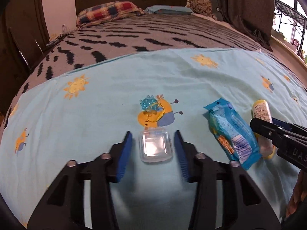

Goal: Collect trash
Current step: 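Grasp the clear plastic box with the left tool while the right tool grasps the yellow-capped bottle, then carry the clear box and yellow bottle down to the black bin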

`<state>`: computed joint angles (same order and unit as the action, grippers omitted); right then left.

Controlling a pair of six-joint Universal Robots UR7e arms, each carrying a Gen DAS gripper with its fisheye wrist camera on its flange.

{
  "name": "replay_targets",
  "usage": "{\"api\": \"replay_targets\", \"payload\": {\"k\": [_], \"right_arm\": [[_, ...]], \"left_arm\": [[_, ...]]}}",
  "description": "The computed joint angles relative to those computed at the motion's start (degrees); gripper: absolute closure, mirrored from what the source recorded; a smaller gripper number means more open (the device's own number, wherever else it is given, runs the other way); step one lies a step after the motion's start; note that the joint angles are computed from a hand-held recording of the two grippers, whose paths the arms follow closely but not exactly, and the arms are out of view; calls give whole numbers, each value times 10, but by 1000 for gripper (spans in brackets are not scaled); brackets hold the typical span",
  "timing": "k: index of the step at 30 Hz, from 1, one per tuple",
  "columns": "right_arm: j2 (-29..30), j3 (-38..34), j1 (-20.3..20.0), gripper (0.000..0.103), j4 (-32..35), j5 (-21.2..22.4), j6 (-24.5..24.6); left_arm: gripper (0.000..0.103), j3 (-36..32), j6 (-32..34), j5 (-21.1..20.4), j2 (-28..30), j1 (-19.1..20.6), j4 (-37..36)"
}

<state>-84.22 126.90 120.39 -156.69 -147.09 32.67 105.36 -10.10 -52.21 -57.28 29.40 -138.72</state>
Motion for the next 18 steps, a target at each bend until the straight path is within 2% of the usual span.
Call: {"api": "replay_targets", "payload": {"k": [8,12,18], "right_arm": [[-6,-11,13,68,61,-11,15],[-22,-9,42,69,105,-33,42],[-43,-12,111,69,198,-65,98]], "left_arm": [[70,11,2,3,-13,-10,16],[70,45,6,-1,-55,-25,10],[70,96,-1,-3,-143,-63,25]]}}
